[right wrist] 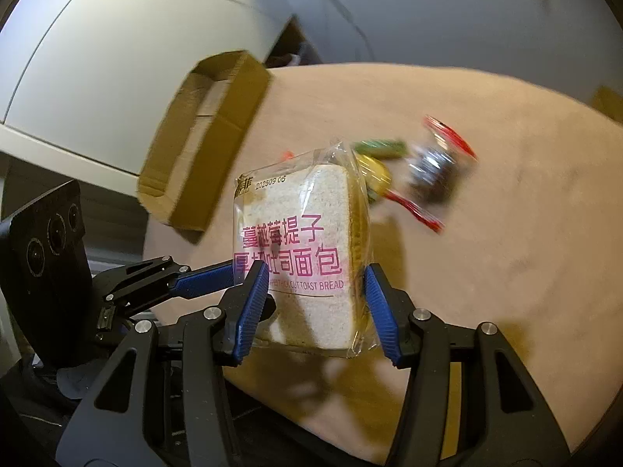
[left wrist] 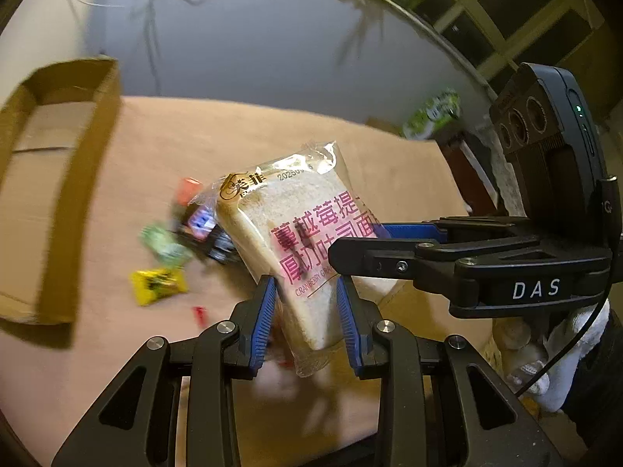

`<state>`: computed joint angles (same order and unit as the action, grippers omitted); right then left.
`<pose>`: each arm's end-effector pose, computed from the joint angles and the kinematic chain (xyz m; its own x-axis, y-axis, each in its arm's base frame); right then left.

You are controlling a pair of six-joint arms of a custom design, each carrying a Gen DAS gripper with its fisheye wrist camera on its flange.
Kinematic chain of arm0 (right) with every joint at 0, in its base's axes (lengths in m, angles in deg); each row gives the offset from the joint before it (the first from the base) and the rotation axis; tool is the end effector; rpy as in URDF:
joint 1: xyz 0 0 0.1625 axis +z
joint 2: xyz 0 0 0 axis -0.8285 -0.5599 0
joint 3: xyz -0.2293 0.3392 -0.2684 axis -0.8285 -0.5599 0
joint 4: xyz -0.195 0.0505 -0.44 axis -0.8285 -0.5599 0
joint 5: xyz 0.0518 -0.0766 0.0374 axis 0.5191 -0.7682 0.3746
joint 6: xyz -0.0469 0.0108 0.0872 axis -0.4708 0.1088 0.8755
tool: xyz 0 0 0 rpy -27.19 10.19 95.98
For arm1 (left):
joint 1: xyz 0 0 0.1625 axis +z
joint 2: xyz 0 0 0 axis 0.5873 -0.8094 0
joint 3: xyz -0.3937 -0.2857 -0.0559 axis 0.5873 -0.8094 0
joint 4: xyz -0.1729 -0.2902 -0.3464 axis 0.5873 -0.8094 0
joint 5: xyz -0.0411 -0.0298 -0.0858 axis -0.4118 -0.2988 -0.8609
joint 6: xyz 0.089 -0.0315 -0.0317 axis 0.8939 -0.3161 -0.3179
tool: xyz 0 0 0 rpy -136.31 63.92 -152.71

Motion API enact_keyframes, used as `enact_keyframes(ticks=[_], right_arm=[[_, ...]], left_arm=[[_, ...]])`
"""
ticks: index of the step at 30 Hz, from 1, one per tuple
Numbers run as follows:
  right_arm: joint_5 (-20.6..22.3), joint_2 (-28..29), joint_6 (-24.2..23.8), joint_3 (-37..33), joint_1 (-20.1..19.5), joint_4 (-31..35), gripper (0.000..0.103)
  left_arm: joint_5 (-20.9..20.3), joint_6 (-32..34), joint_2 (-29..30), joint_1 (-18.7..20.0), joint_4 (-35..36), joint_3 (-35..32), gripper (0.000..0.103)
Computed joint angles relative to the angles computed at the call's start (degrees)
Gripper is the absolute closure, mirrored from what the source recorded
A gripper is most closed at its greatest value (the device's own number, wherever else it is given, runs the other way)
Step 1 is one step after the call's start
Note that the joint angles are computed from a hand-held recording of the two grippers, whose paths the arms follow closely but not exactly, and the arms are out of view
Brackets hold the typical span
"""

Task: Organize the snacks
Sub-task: 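Carry the bread slice into the cardboard box and open the left gripper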

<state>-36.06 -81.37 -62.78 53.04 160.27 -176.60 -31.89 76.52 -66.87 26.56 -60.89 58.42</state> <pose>0.2925 -0.7232 0.1212 -0.9211 -0.2585 0.2912 -0.2817 0.9586 -0.0402 -0.1821 -0.7110 0.2156 -0.9144 0.2686 -0.3030 0.3397 0.9161 -0.2131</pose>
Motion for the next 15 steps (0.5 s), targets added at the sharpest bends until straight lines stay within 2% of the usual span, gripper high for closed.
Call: enact_keyframes(ticks=[15], right_arm=[[2.12,11.44,-5.78,-14.21,5.1,6.52,0.048]], left_arm=[[6.42,-3.1,-8.45,3.05,-4.69,4.19,0.073]])
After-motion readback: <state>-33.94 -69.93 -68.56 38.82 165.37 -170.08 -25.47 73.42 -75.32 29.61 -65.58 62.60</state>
